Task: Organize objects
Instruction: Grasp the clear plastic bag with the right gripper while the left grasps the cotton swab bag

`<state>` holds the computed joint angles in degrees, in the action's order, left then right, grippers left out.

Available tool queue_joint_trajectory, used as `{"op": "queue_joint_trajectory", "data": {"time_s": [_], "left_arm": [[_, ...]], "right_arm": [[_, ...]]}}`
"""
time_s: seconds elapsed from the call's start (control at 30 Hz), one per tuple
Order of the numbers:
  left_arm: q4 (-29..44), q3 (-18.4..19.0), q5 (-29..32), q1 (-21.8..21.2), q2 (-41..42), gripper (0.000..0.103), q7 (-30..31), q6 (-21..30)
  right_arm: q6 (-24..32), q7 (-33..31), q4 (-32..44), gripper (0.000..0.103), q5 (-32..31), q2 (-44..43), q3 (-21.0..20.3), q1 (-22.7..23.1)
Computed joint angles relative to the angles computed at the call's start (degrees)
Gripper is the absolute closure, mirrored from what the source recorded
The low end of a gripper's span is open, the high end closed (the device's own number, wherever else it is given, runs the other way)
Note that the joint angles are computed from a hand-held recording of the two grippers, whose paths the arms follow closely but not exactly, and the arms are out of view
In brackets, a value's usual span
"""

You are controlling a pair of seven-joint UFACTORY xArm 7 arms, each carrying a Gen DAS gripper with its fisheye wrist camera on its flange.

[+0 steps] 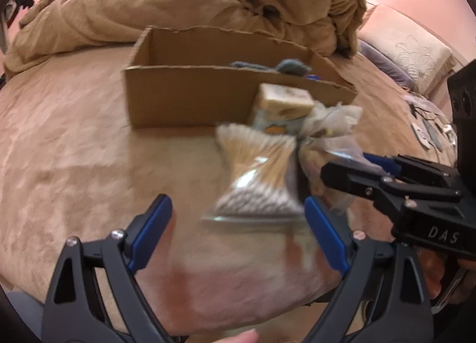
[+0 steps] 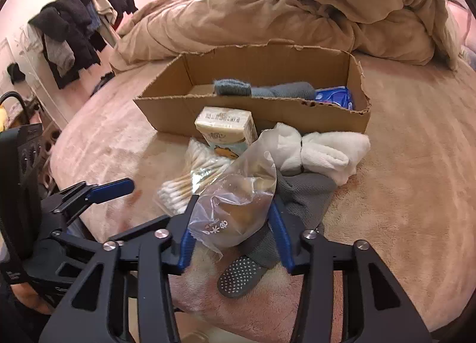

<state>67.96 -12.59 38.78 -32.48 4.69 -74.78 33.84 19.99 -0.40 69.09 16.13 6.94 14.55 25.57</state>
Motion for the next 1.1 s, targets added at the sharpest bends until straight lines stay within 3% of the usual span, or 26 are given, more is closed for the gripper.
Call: {"op": "queue_joint_trajectory", "data": {"time_s": [0.1,0.17,0.27,0.43,0.5,0.63,0.73,0.9,1.1], "left_arm": [[3.1,0.0,0.6,-0.8,2.3,0.011,1.8,1.0],[4.5,0.3,0.1,-1.3,3.5,0.011,3.2,2.2],[3.8,1.1,-2.4,-1.0,3.9,0.011,5.2,-0.4],[5.2,2.4,-4.2,-1.2,6.1,0.015,6.5,0.2],[7.1,2.8,-3.2,-2.1,7.2,0.019,6.7,2.2],[9.0,3.5,-1.9,-3.5,8.2,0.038,6.0,5.4],[8.8,3.7,-1.0,-3.7,7.8,0.047,5.8,5.8],[8.0,3.3,0.4,-4.2,6.5,0.054,4.4,6.4],[4.8,1.6,0.9,-3.9,2.3,0.055,1.5,6.9]], "right_arm": [[-1.0,0.2,-1.3,0.064,-0.4,-1.3,-0.3,-0.1],[-1.3,-2.6,-2.1,0.065,3.0,-2.1,0.3,-0.7],[-1.9,-6.0,-2.9,0.065,6.7,-3.2,0.4,-0.9],[-1.6,-14.3,-4.1,0.065,17.6,-4.9,0.4,-1.2],[-1.4,-16.5,-4.5,0.065,20.1,-5.6,0.0,-1.0],[-1.0,-21.4,-5.4,0.065,25.3,-7.1,-0.7,-0.3],[-1.6,-24.0,-6.2,0.065,28.1,-8.2,-1.2,0.4],[-3.0,-27.2,-7.2,0.065,31.6,-9.7,-2.1,1.5],[-4.9,-25.4,-8.6,0.065,29.4,-11.1,-2.6,2.4]]}}
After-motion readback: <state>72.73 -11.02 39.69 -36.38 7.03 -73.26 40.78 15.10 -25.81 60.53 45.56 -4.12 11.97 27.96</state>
